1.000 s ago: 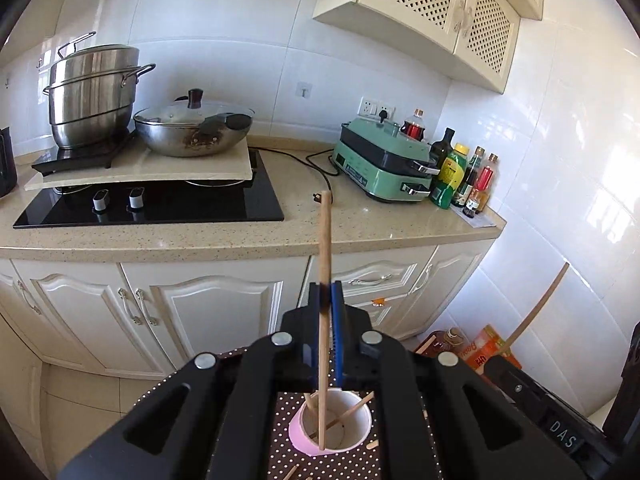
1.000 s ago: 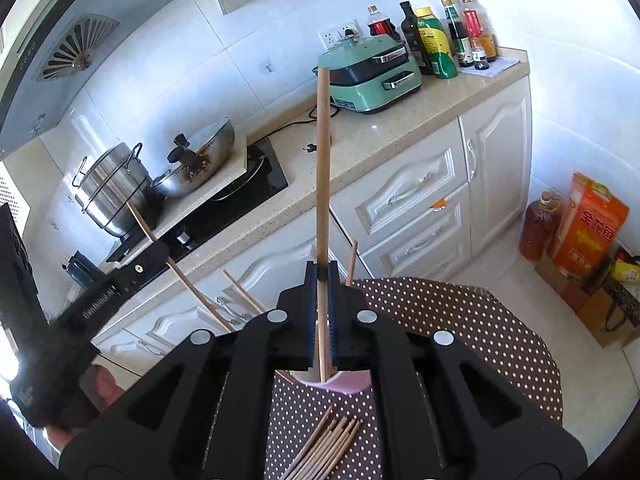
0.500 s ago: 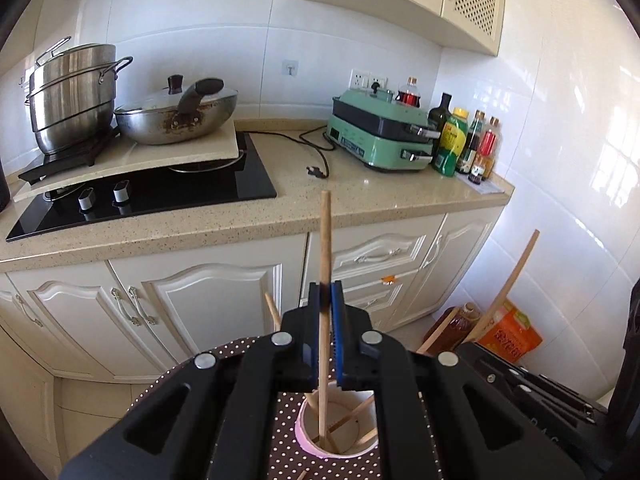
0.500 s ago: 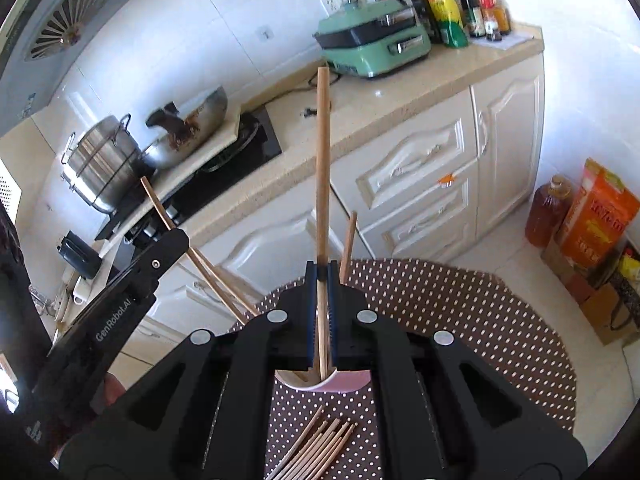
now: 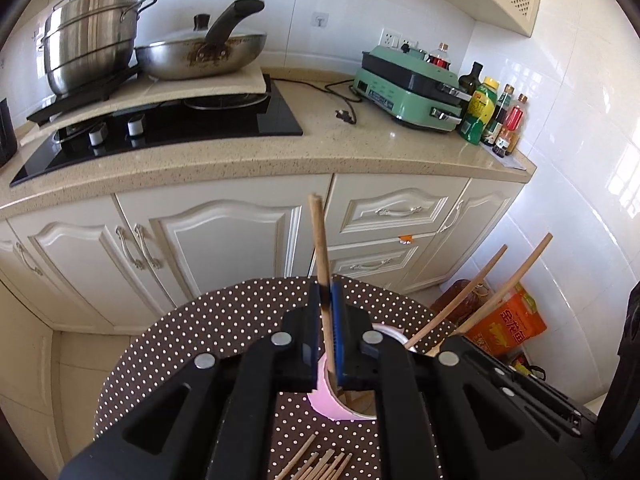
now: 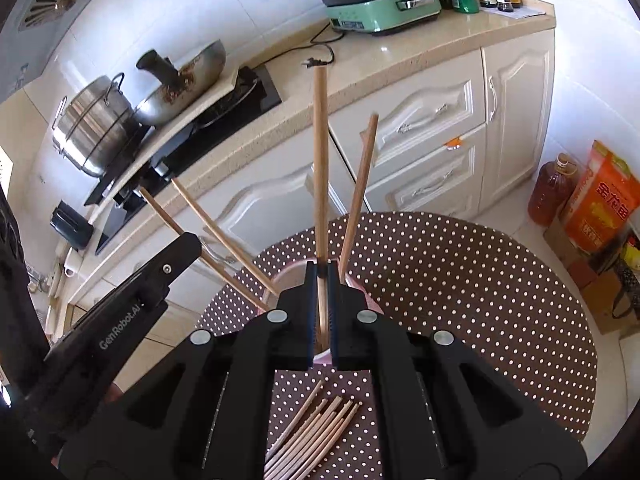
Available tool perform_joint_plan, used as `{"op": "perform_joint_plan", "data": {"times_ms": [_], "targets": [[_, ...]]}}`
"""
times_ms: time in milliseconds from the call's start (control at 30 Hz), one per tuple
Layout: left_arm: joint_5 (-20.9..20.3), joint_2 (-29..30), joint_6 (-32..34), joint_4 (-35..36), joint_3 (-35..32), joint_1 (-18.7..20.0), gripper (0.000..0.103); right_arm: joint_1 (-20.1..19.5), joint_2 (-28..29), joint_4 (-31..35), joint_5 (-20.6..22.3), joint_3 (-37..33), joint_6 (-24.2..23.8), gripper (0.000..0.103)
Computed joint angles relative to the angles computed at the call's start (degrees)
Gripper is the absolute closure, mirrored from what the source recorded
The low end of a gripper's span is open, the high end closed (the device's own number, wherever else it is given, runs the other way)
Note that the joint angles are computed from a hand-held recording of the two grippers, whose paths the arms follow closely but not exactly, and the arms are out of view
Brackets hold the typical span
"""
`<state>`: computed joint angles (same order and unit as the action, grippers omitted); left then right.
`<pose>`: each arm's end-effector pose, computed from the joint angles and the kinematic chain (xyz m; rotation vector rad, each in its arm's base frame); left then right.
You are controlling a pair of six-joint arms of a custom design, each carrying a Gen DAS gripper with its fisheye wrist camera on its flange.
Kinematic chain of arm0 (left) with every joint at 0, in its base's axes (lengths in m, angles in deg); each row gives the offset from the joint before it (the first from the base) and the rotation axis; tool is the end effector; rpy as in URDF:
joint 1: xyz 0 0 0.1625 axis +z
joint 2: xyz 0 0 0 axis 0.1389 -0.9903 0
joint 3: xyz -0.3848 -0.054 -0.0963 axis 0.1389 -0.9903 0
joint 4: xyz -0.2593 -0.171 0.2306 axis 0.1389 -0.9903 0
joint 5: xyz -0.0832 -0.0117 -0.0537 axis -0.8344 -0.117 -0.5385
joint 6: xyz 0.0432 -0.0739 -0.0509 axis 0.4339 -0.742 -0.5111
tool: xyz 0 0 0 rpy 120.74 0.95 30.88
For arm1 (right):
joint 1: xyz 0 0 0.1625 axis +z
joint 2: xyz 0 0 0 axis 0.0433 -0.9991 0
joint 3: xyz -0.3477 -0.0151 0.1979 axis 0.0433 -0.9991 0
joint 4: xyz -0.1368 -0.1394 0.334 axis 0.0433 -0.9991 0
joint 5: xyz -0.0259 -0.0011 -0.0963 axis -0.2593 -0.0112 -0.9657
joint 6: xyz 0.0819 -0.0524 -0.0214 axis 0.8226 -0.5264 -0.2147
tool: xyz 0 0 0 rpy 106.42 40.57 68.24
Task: Organize utensils
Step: 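Lower the right tool's chopstick into the cup and open while the left tool releases its chopstick inside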
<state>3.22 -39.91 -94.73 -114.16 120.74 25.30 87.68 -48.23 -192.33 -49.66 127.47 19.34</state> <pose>-0.4940 -0.5825 0.0432 0.2397 2.3416 -0.9754 0.1084 -0.5764 0.4622 0.2004 -2.6636 0.8723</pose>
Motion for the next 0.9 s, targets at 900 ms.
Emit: {"op": "perform_joint_plan", "data": {"times_ms": [900], "targets": [[-1.95,-1.31,1.20,6.72,0.62,0.38,0.072,-0.89,1.39,7.16,-4.16,-3.16,5.27,0.095]]}}
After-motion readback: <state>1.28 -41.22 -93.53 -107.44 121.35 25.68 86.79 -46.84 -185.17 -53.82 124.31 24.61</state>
